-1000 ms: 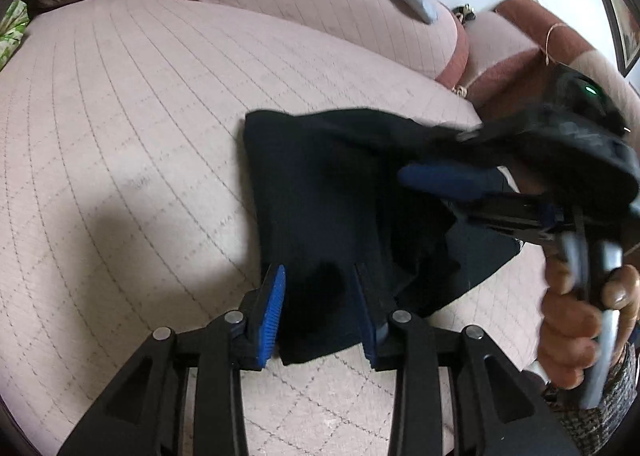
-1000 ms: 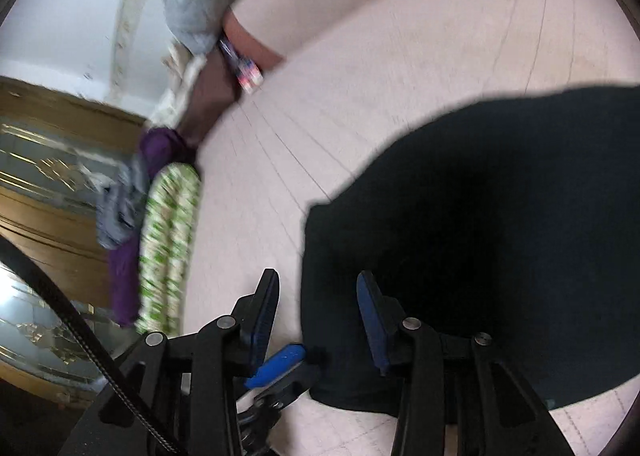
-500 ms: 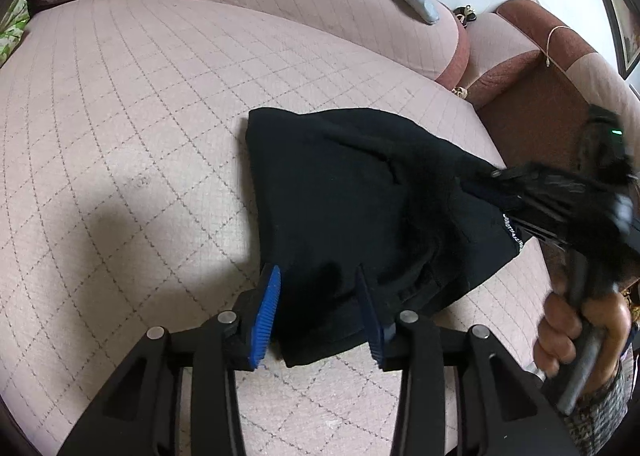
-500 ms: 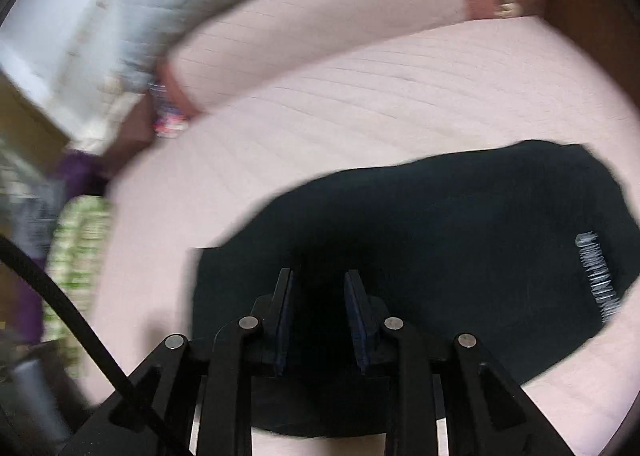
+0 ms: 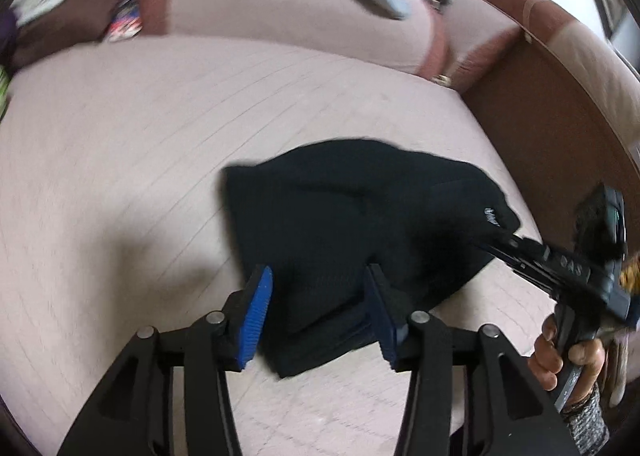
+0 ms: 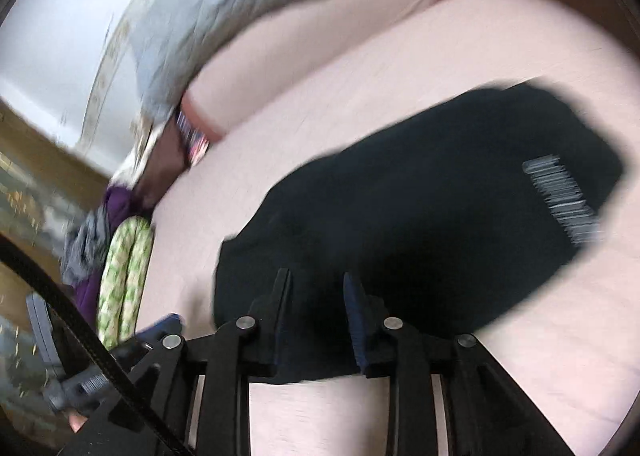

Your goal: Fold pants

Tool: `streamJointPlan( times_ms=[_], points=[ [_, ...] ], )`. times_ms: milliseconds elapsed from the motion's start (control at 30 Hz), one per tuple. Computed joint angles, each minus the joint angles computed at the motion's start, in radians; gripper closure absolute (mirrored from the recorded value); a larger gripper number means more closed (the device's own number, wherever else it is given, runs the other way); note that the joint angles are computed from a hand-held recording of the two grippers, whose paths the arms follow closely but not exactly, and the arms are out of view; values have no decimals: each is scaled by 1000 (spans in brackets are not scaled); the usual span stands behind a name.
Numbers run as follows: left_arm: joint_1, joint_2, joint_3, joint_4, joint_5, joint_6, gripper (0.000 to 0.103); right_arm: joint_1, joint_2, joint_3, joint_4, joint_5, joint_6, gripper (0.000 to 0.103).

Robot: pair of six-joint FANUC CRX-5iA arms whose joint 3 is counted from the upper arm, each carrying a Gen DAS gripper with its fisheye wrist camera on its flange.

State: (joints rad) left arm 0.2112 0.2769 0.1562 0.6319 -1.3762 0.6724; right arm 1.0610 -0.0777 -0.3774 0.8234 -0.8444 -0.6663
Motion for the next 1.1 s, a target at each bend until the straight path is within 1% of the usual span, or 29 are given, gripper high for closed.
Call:
streamJointPlan(
  times_ms=[33, 67, 133, 200, 233, 300, 400, 467, 500, 533, 600, 667, 700, 733, 767, 800, 867, 900, 933, 967, 1000, 1033, 1067, 1100],
  points=[
    [-20, 11, 30, -3, -16, 3, 54, 24, -21, -12, 14, -57, -35, 67],
    [-48, 26, 65, -6, -32, 10, 52, 62, -59, -45, 29, -153, -100, 65],
    [-113, 60, 143, -19, -67, 15, 48, 99, -107, -90, 28, -267, -187, 61],
    [-181, 85, 202, -39, -71, 16, 46, 122, -145, -129, -5, -314, -253, 59],
    [-214, 97, 226, -49, -69, 16, 46, 122, -160, -147, -22, -314, -283, 59],
    [-289, 146, 302, -68, -87, 27, 45, 115, -195, -201, -37, -280, -343, 59],
    [-387, 254, 446, -88, -141, 94, 45, 76, -196, -229, -32, -218, -344, 59],
    [-436, 305, 511, -104, -137, 127, 45, 49, -179, -219, -26, -199, -307, 59],
    [-459, 344, 563, -114, -154, 143, 45, 33, -172, -211, -30, -189, -270, 59],
    [-479, 367, 592, -126, -163, 154, 45, 4, -144, -195, -27, -158, -247, 59],
    [-517, 415, 658, -162, -176, 169, 45, -26, -126, -187, -18, -123, -220, 59],
    [-552, 471, 739, -198, -200, 185, 46, -39, -129, -213, 17, -95, -234, 58],
    [-570, 501, 780, -224, -218, 186, 45, -41, -131, -226, 36, -85, -252, 56],
    [-585, 516, 798, -250, -221, 184, 45, -46, -134, -240, 58, -73, -273, 53],
    [-595, 509, 775, -276, -206, 173, 44, -51, -132, -250, 81, -63, -294, 53],
    [-610, 513, 777, -313, -199, 170, 40, -54, -128, -256, 102, -61, -312, 52],
    [-631, 497, 748, -379, -170, 149, 41, -57, -126, -264, 121, -58, -326, 51],
    [-633, 468, 699, -387, -130, 122, 45, -60, -129, -270, 134, -49, -338, 50],
    [-630, 446, 665, -384, -101, 105, 51, -64, -135, -277, 144, -34, -348, 52],
    [-626, 437, 656, -387, -95, 101, 64, -72, -143, -288, 160, -11, -365, 55],
    [-615, 440, 666, -376, -112, 105, 70, -82, -148, -300, 187, 13, -392, 73],
    [-600, 442, 670, -350, -132, 105, 74, -93, -153, -308, 199, 42, -405, 84],
    [-585, 445, 678, -325, -152, 104, 77, -95, -152, -302, 194, 52, -397, 85],
    [-569, 442, 679, -299, -165, 104, 80, -88, -150, -297, 198, 40, -398, 85]
  ],
)
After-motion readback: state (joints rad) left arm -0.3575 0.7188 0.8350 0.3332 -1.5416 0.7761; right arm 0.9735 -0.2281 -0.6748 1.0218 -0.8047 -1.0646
